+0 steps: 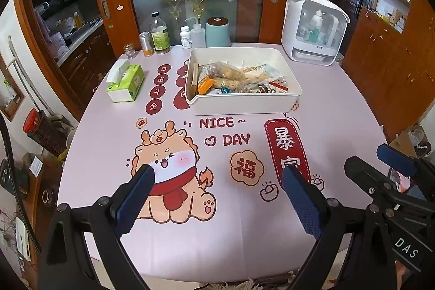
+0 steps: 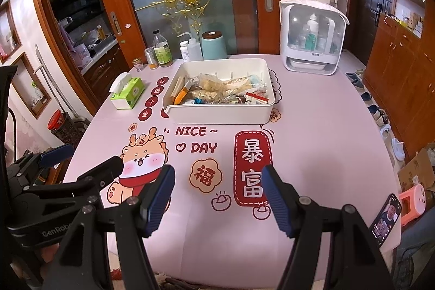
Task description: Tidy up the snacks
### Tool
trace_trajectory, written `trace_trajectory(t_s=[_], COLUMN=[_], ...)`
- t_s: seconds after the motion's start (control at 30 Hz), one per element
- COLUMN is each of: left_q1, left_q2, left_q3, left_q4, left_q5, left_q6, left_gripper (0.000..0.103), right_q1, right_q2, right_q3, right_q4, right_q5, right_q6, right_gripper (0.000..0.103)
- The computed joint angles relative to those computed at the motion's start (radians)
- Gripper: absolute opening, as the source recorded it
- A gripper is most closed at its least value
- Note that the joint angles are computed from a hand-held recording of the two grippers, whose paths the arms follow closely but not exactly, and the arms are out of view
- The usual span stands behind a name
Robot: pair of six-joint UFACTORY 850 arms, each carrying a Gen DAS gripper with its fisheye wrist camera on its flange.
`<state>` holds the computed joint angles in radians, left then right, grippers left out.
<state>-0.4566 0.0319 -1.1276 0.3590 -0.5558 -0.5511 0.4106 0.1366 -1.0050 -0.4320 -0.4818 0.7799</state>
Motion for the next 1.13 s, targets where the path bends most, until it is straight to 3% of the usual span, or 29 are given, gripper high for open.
trace_trajectory(t_s=[1.13], left_q1=[0.002], left_q2=[-0.02], left_q3=[-0.012], left_q4=[-0.029], left_q5=[-0.01], left_q6=[0.021], left_gripper=[0.093], right_q1=[-0.007], right_q2=[-0.007], right_q3=[0.003], right_q4=[0.034], right_q5=[0.01], right_q6=[-0.03], right_gripper=[0.067])
